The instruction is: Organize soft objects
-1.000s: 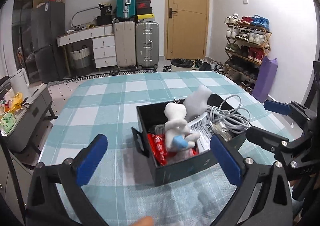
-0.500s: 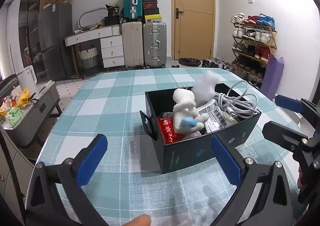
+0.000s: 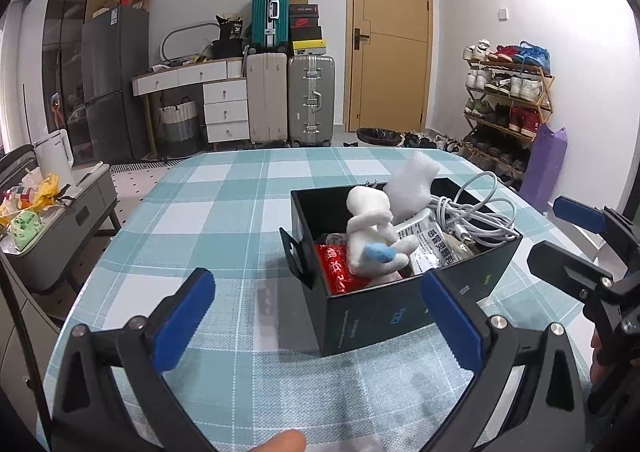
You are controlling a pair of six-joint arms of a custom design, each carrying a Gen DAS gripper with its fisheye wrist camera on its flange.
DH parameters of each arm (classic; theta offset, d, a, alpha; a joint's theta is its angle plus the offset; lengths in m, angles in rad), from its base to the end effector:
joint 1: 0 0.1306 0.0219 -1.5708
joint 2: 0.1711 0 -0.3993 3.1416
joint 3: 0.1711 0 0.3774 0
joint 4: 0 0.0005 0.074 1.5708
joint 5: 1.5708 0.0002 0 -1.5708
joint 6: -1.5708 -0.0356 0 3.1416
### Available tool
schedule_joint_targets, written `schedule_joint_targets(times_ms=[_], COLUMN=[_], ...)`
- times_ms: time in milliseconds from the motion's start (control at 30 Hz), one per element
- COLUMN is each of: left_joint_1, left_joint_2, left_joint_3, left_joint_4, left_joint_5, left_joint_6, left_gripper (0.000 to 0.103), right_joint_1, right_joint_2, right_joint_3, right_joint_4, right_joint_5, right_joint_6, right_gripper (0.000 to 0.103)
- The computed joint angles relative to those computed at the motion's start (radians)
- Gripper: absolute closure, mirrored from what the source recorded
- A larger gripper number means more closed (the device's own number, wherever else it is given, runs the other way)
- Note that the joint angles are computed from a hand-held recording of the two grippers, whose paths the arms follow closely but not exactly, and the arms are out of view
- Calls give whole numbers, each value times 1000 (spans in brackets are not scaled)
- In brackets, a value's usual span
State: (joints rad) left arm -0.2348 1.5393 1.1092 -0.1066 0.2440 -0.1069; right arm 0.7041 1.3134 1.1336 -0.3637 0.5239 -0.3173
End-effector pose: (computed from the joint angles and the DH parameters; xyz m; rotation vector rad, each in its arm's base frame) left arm 0.4975 -0.1284 0.3130 0.5019 2.0468 -0.3337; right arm 0.3536 0.2763 0.4065 -0.0881 2.0342 0.0842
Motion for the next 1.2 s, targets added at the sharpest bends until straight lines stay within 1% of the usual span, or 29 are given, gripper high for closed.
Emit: schedule_joint_targets(times_ms=[133,267,500,833,1200], left_joint_1=[0,5,5,5,6], left_joint_2=[-1,1,3,6,6], left_joint_3=[-1,3,4,3,3], left_joint_4=[0,-2,5,13,15], left_joint_5=[-1,15,12,7,9], left_joint_6=[0,4,8,4,6], left_gripper=[0,0,0,0,0], right_joint_1=[-1,-1,-6,-4,-8], right_joint_2=[2,8,1,5,10], right_joint_3=[-9,-8,-18,-15,-15], right_joint_4=[13,13,28,21,31], right_joint_5=[4,1,-6,-5,-10], right_joint_6=[13,11,7,-2,6], right_gripper=[0,0,0,0,0])
